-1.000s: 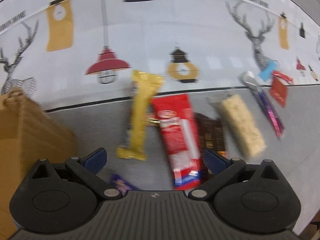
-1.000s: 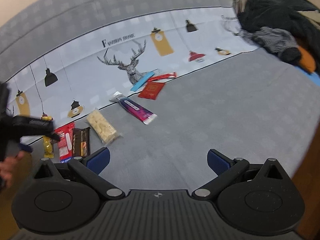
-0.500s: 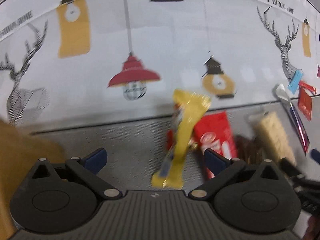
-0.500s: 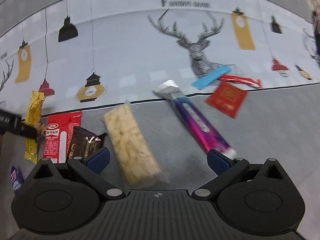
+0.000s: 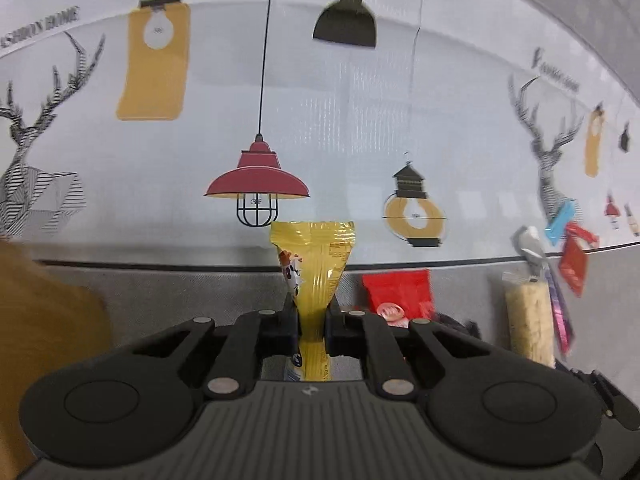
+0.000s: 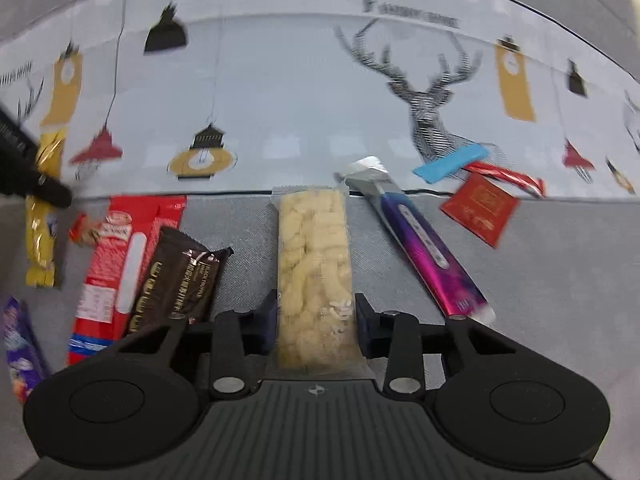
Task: Organize snacks
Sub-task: 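Carry both snacks over the box with left and right tools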
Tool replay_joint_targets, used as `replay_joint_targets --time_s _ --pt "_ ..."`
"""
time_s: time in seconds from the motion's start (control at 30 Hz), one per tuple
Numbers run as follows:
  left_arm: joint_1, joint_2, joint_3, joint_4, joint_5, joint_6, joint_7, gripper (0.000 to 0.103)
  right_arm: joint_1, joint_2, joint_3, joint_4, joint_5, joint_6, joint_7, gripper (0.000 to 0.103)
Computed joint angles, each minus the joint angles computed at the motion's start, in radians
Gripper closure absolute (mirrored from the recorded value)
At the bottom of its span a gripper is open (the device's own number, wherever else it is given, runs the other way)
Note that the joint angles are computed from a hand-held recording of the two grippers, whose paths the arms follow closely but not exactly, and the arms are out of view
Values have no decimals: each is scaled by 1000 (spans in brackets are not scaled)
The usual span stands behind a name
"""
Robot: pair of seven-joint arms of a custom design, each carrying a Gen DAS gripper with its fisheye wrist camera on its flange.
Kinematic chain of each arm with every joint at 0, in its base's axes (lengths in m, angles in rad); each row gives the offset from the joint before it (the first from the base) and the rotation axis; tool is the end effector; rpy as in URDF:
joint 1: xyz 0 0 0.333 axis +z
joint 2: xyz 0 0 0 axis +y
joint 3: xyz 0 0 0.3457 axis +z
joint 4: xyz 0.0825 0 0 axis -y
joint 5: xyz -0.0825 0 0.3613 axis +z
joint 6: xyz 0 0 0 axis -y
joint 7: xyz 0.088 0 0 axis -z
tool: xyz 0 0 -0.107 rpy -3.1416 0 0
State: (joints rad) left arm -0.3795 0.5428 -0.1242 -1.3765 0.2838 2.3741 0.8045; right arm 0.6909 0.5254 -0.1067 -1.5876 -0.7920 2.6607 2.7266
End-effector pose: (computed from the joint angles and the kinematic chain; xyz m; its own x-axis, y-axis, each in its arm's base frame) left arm 0.6627 -0.3355 0.4855 0.0990 -0.9835 0.1511 -0.8803 -0.1574 -0.4476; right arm 0.5832 0.4281 0.4227 0.0648 -0.9977 0.0208 -0.7134 -0.0609 -0.6981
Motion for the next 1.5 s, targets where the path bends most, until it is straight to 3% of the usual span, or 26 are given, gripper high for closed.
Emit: replay_joint_targets --time_s 0.13,0.23,0.47,0.63,0.8,0.97,1.23,1.5 --pt "0 -147 -4 -174 29 101 -31 90 61 -111 -47 -104 -121 3 227 64" --pt "19 -263 -27 -296 13 168 -63 90 104 -207 -52 -173 -251 -43 392 64" --pt "48 -519 -96 -485 -26 150 -67 90 146 -395 65 -272 -375 -168 552 64" --pt "67 -761 -132 -645 -104 113 -19 90 151 -490 185 -312 -347 -193 531 64" --pt "71 -985 -159 -770 -177 -74 8 90 152 -510 307 -300 -249 -196 481 64" --pt "66 -1202 -163 -904 -245 -228 14 90 180 -456 417 -225 -249 -268 467 64" --pt "73 -1441 -145 -1036 -309 -331 37 90 293 -376 429 -97 -232 -355 376 64" --pt "102 -1515 -139 -1069 -338 -319 55 90 364 -337 405 -25 -212 -424 304 64"
